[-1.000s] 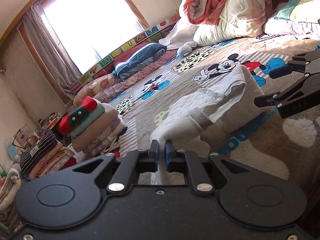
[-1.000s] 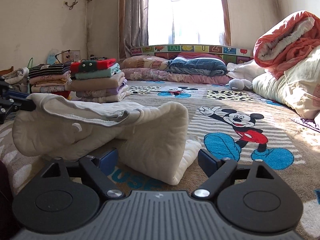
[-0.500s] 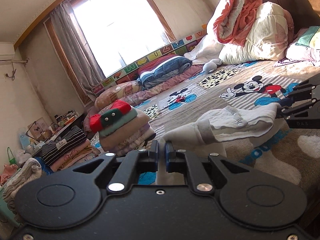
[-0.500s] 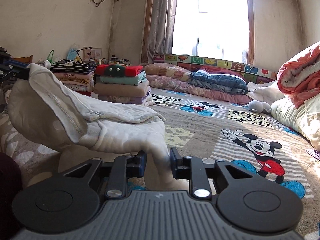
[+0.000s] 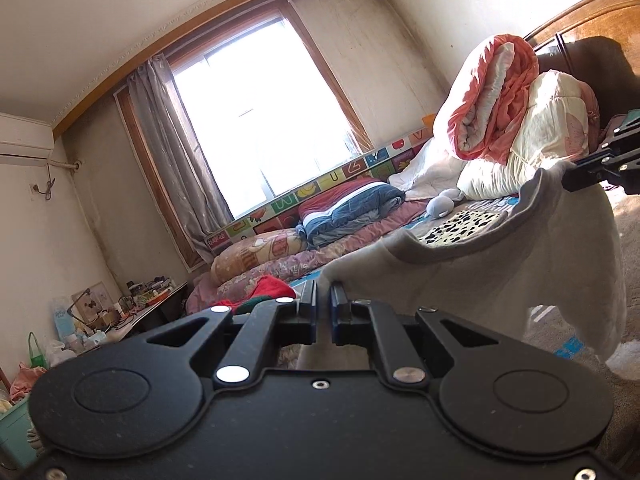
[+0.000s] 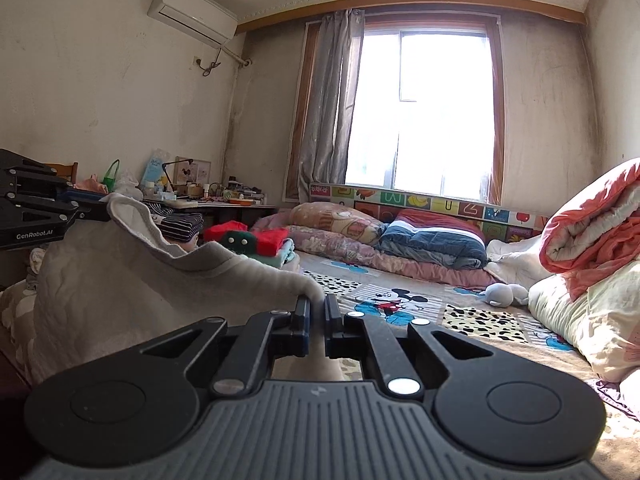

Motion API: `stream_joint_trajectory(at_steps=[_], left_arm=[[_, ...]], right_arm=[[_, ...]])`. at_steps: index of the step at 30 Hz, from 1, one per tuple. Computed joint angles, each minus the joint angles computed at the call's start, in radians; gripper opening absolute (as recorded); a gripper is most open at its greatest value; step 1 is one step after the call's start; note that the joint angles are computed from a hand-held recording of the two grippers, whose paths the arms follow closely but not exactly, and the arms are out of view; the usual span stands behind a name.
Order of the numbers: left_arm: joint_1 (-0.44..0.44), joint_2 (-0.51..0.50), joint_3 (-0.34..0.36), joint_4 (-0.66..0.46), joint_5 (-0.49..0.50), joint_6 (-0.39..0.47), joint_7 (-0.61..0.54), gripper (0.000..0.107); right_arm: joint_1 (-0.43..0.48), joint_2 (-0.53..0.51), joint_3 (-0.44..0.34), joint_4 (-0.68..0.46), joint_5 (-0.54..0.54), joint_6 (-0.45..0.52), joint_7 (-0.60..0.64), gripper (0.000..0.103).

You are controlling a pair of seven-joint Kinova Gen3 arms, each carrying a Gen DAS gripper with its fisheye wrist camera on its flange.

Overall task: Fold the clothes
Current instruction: 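Lift the white garment with both grippers and shake it open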

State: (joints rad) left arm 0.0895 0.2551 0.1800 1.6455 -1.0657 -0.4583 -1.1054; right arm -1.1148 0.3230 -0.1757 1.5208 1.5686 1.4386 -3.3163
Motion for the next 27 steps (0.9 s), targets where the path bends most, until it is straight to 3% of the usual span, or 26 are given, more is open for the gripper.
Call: stream_joint_trajectory(at_steps=[6, 9, 13, 16, 20, 21, 22, 24, 27], left_arm=[[-0.031, -0.056, -0.029, 0.042, 0.004, -0.105, 0.003, 0.006], [-0.046, -0.073, -0.045, 0.051, -0.049, -0.144, 0.063, 0.006], [-0.026, -0.051, -0.045, 0.037, -0.081, -0.122, 0.069, 0.006], [0.025, -0.013, -0.06, 0.028, -0.049, -0.09, -0.02, 0.005], [0.016, 0.023, -0.026, -0.01, -0.112, -0.062, 0.024, 0.005], [0.016, 0.027, -0.025, -0.017, -0.123, -0.062, 0.039, 0.005], [0.017, 0.032, -0.025, -0.024, -0.134, -0.063, 0.054, 0.005], [0.019, 0.038, -0.028, -0.035, -0.149, -0.067, 0.077, 0.005], [0.013, 0.039, -0.035, -0.038, -0.183, -0.088, 0.128, 0.005]], right_arm=[[-0.077, -0.028, -0.024, -0.041, 0.05, 0.098, 0.089, 0.008], [-0.117, -0.033, -0.036, -0.07, 0.067, 0.141, 0.15, 0.008], [-0.152, -0.051, -0.031, -0.071, 0.065, 0.174, 0.152, 0.008], [-0.153, -0.075, 0.006, -0.046, 0.004, 0.116, 0.107, 0.008], [0.015, -0.098, -0.154, 0.035, -0.016, -0.047, -0.053, 0.011], [0.057, -0.092, -0.2, 0.045, -0.017, -0.088, -0.093, 0.027], [0.1, -0.084, -0.247, 0.056, -0.009, -0.128, -0.134, 0.059], [0.192, -0.065, -0.336, 0.074, 0.011, -0.21, -0.2, 0.093], [0.255, -0.037, -0.358, 0.068, -0.036, -0.316, -0.204, 0.094]])
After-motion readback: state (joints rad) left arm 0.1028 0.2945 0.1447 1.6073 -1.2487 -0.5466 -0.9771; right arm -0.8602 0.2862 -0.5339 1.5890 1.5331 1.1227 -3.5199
